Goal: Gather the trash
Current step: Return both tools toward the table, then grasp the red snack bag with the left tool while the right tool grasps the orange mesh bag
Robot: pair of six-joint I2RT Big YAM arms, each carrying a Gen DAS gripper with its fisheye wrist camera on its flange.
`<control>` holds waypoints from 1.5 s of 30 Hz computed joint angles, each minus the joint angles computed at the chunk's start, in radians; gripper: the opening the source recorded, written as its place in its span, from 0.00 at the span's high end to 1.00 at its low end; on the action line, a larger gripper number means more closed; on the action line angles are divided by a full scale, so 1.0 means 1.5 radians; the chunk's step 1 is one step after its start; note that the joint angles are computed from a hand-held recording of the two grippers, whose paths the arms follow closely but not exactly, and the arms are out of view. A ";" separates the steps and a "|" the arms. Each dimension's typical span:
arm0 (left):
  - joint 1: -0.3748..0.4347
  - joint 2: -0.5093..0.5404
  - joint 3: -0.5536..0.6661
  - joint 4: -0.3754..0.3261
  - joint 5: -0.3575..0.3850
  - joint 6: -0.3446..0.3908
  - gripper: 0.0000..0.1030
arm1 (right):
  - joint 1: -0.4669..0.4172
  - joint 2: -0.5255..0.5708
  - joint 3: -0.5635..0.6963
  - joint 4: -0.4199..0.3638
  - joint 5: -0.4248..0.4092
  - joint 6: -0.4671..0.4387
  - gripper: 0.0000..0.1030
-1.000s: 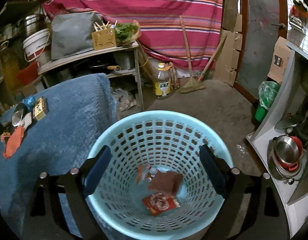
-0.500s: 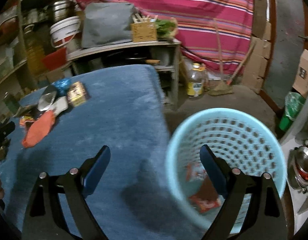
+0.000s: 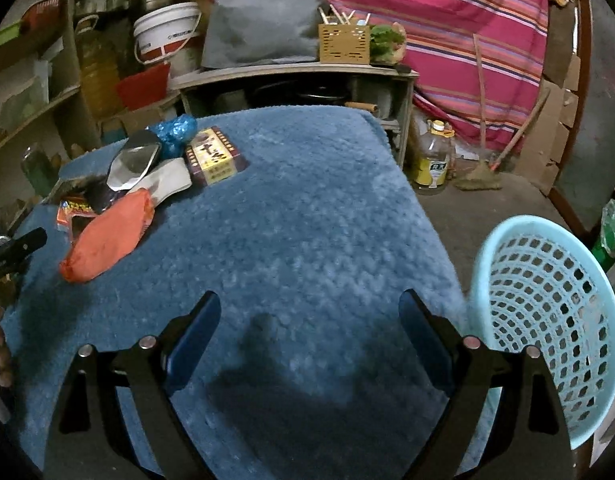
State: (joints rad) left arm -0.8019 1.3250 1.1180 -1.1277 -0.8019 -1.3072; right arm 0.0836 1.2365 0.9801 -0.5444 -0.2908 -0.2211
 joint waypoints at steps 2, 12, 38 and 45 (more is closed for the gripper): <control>0.006 0.006 0.004 0.011 0.003 0.018 0.05 | 0.010 0.006 0.003 0.001 0.006 0.004 0.14; 0.052 0.047 0.026 0.058 0.064 0.080 0.17 | 0.034 0.018 0.012 -0.001 0.028 0.001 0.14; 0.077 -0.077 -0.084 0.083 0.083 0.059 0.96 | 0.124 0.039 0.034 -0.017 0.058 0.020 0.14; 0.043 -0.080 -0.072 0.064 0.043 0.064 1.00 | 0.168 0.078 0.076 -0.024 0.066 0.043 0.14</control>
State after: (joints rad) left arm -0.7380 1.2048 1.0101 -1.0318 -0.7377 -1.2105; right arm 0.3351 1.3541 1.0948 -0.5809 -0.1924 -0.1559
